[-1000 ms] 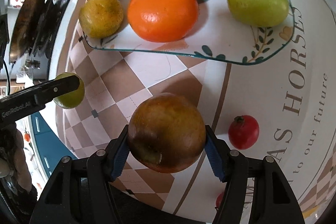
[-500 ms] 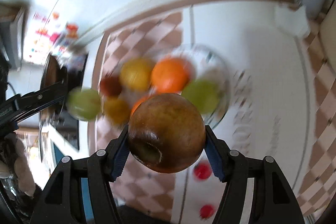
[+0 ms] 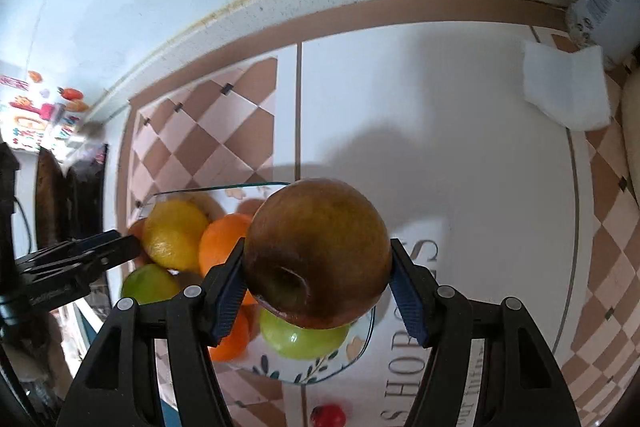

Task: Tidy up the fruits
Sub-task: 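Place the green apple on the plate with the left tool while the right tool places the dark red apple, then lift both tools away and reach toward the red tomatoes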

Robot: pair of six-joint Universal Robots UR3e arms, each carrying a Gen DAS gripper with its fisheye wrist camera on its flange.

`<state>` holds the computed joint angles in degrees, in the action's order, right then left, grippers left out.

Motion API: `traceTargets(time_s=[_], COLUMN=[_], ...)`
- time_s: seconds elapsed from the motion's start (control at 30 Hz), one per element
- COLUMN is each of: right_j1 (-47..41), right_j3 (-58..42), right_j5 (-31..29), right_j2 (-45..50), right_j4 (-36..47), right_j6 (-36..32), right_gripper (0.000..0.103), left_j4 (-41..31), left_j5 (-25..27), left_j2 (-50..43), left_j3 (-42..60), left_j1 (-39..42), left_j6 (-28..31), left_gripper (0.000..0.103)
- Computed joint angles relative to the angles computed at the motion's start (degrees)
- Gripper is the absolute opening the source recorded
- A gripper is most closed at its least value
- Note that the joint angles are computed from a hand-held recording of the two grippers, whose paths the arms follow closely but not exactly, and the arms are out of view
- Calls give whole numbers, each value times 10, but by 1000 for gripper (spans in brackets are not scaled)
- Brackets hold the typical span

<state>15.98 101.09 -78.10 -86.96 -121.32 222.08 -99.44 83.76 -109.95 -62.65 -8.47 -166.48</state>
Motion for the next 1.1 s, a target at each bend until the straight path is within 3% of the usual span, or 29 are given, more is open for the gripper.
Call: traceTargets(time_s=[0.23,0.3,0.4,0.43,0.53,0.6,0.83,1.1], right_j1=[-9,-3,0,1,24,42,170,304], right_j3=[-15,-18,-17,-16,-37,-53,-135,-122], right_j5=[36,30,28,26,-14,-36,-130,-172], right_j2=[35,43,39,33,13,2,-9,-45], right_j4=[6,2,8,12,48,75,164,190], right_j6=[-19,-12,2,8,32,48,164,317], right_gripper=[69,79,82,85,92,92,92,92], left_j4=[0,-8,-17,-18,-16,-8,5,3], left_j5=[7,5,1,-2,-4,-3,-10,-16], left_j2=[2,-1,4,8,29,55,178,384], left_j3=[13,21,22,20,6,-11,-110,-281], left_j1=[-7,-8,-6,-4,2,8,40,65], left_j6=[-13,-17,-22,-21,-16,-10,24,78], left_gripper=[50,50,54,57,84,86,86,86])
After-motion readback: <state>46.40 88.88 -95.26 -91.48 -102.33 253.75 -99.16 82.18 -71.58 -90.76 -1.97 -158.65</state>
